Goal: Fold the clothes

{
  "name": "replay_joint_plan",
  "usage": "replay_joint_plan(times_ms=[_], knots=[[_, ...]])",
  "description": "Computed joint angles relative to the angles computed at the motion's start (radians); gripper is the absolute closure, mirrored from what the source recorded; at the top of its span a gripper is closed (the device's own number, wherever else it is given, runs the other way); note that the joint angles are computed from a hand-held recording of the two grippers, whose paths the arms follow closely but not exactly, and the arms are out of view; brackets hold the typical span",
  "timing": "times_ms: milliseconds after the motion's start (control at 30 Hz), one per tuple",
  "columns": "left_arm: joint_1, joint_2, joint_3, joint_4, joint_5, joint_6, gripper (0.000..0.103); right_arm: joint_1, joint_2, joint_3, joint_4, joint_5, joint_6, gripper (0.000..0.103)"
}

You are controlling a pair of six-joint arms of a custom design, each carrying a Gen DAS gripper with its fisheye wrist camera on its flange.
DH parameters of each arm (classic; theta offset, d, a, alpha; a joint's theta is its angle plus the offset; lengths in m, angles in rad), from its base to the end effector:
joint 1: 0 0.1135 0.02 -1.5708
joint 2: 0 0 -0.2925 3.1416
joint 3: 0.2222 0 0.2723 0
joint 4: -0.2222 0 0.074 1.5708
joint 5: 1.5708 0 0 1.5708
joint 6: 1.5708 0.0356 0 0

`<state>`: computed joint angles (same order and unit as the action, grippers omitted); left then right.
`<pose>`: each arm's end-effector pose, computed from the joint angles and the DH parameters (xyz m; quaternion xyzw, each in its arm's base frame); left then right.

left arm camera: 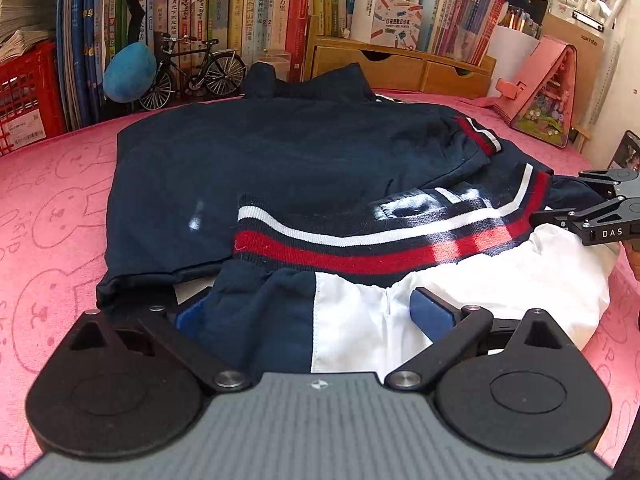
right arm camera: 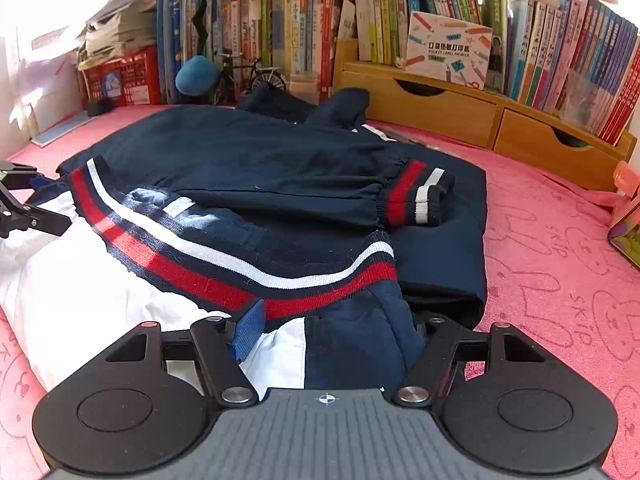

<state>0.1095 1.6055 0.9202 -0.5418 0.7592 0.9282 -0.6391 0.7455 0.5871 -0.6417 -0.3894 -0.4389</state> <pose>0.3082 0.0092 0.1902 0.4224 0.8143 -0.2383 0.3190 0.1295 -0.0794 0.2526 0.0185 0.9119 -0.0354 0.4085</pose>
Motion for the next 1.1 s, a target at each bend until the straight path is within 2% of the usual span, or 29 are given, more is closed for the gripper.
replay_joint_plan(times_ms=[33,67,100,133,233,267,333,400,467,533,600,667,733,833,933,967,1033,1100], knots=[[0.007,-0.027,-0.028,0.027,0.012,0.006,0.018,-0.013,-0.032,0.002,-0.018,-0.015,0.003,0.062],[0.015,-0.065,-0.064,0.07,0.016,-0.004,0.04,-0.026,-0.063,0.006,-0.036,-0.031,0.006,0.074],[0.026,-0.106,-0.095,0.1,0.015,-0.023,0.066,-0.04,-0.093,0.01,-0.054,-0.047,0.009,0.085],[0.047,-0.153,-0.118,0.109,0.029,-0.042,0.071,-0.056,-0.134,0.014,-0.074,-0.069,0.014,0.086],[0.145,-0.256,-0.115,0.003,0.167,-0.013,0.077,-0.097,-0.29,0.07,-0.137,-0.145,0.03,0.087],[0.159,-0.3,-0.12,0.019,0.201,-0.004,0.08,-0.108,-0.321,0.102,-0.137,-0.173,0.034,0.087],[0.131,-0.354,-0.124,0.168,0.211,-0.083,0.08,-0.049,-0.334,0.14,-0.06,-0.139,0.063,0.087],[0.074,-0.312,-0.069,0.331,0.169,-0.219,0.08,0.078,-0.233,0.161,0.116,-0.004,0.102,0.087],[-0.022,-0.199,0.021,0.499,0.041,-0.393,0.079,0.142,-0.083,0.188,0.296,0.088,0.123,0.087],[-0.118,-0.076,0.08,0.62,-0.108,-0.51,0.078,0.169,0.112,0.219,0.476,0.162,0.172,0.087],[-0.185,0.059,0.156,0.683,-0.233,-0.561,0.076,0.169,0.311,0.26,0.616,0.201,0.22,0.087],[-0.242,0.185,0.215,0.721,-0.376,-0.55,0.077,0.182,0.514,0.313,0.712,0.252,0.26,0.087],[-0.285,0.304,0.282,0.721,-0.497,-0.536,0.077,0.198,0.674,0.362,0.752,0.293,0.28,0.087],[-0.287,0.394,0.315,0.688,-0.538,-0.532,0.077,0.213,0.886,0.446,0.714,0.336,0.332,0.087],[-0.274,0.393,0.28,0.716,-0.532,-0.515,0.075,0.225,0.971,0.466,0.698,0.372,0.322,0.084],[-0.272,0.376,0.263,0.729,-0.537,-0.512,0.071,0.228,0.983,0.48,0.684,0.374,0.318,0.083],[-0.265,0.324,0.224,0.748,-0.536,-0.526,0.07,0.237,1.001,0.507,0.663,0.384,0.305,0.081],[-0.259,0.24,0.18,0.738,-0.467,-0.544,0.069,0.247,1.017,0.543,0.628,0.404,0.285,0.079]])
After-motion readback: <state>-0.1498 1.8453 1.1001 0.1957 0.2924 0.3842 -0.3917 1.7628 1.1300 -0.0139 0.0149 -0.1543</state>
